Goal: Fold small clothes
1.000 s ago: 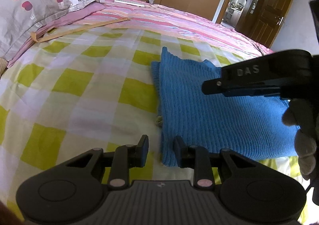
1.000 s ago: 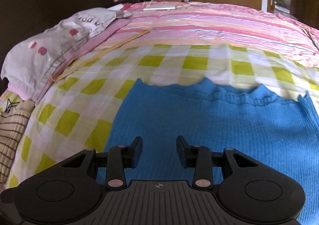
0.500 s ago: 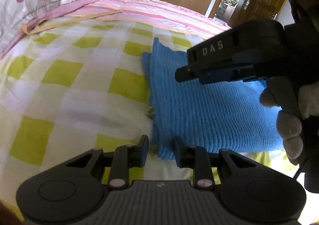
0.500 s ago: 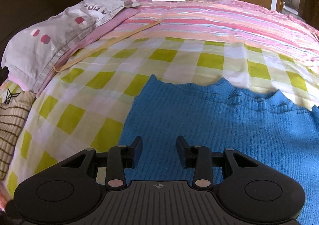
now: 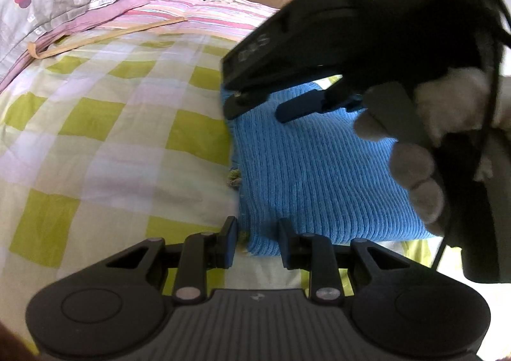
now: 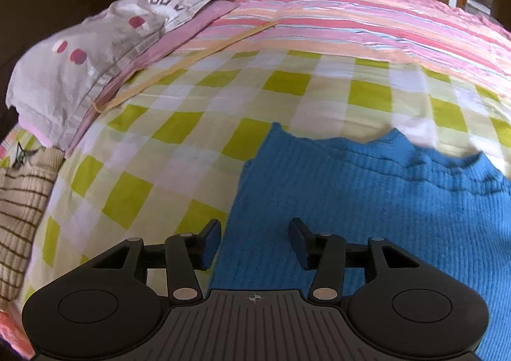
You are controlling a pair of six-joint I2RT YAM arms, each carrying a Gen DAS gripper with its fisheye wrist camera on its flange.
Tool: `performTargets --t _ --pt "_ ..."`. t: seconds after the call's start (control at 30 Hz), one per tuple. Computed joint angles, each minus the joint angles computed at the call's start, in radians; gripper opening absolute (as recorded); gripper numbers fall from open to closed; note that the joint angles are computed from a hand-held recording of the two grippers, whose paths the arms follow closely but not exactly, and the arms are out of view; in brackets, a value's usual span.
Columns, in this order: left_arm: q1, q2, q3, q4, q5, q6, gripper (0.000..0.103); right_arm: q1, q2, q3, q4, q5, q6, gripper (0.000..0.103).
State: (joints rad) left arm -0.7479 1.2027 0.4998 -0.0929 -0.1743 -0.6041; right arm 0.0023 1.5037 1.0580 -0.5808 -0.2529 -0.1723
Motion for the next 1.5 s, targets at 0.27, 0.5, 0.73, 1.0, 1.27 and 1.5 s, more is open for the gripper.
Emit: performTargets --t 0.27,0.5,0.73,1.0,1.27,1.5 --pt "-0.035 0.019 0.016 -0.008 -0.039 0.003 0.032 0.09 0.036 -0.011 0.046 0.154 -0.039 0.051" --pt "-0.06 0.023 0.027 -0.021 -0.066 -0.007 0.032 0.138 0.046 -0.019 0.064 0.243 -0.088 0.049" --pt "-0.068 0.02 0.027 -0.026 -0.076 -0.013 0.032 0.106 0.026 -0.023 0.06 0.228 -0.106 0.024" --pt "-0.098 0.03 0.044 -0.045 -0.105 -0.045 0.034 0.008 -0.059 -0.026 -0.004 0.133 -0.121 0.015" --pt "-0.159 0.051 0.067 -0.042 -0.157 -0.054 0.039 -0.093 -0.112 -0.019 -0.057 0.045 -0.138 0.014" --pt "-0.169 0.063 0.073 -0.026 -0.18 -0.044 0.04 -0.148 -0.124 -0.014 -0.08 -0.014 -0.152 0.013"
